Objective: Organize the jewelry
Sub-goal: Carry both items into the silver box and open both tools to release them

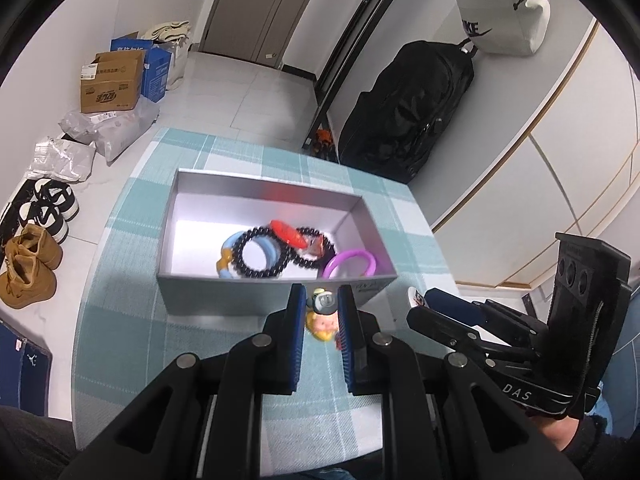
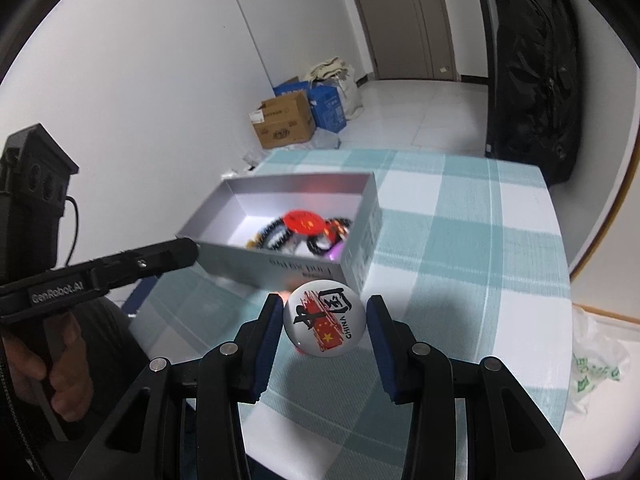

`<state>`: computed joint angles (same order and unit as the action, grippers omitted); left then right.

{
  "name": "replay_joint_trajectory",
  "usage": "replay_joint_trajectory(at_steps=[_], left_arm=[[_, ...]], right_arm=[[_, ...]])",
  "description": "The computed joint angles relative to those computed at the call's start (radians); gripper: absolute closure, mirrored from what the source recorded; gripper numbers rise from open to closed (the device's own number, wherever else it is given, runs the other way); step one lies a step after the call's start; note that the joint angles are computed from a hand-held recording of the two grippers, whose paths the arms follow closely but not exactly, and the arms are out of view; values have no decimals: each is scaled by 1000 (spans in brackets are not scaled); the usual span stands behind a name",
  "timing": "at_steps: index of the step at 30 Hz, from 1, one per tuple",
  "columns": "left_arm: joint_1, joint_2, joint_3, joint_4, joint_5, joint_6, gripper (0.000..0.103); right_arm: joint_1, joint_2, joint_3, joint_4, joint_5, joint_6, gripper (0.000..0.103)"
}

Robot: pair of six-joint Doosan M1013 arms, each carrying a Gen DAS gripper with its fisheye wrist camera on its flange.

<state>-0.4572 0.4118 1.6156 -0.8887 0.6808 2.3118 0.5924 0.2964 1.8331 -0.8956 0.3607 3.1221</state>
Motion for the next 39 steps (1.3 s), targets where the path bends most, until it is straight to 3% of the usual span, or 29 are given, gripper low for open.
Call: replay_joint_trajectory(at_steps=[6, 16, 32, 39], left_arm=[[3, 17, -32, 4, 0, -36, 91], [6, 54, -88, 41, 29, -97, 92], [2, 115, -161, 77, 88, -147, 92], [2, 124, -171, 91, 101, -155, 91]], right_arm=[[-25, -1, -14, -26, -66, 13, 61], [-68, 33, -73, 137, -140, -167, 61], [-106, 72, -104, 413, -175, -447, 61], [-113, 79, -101, 474, -181, -494, 61]])
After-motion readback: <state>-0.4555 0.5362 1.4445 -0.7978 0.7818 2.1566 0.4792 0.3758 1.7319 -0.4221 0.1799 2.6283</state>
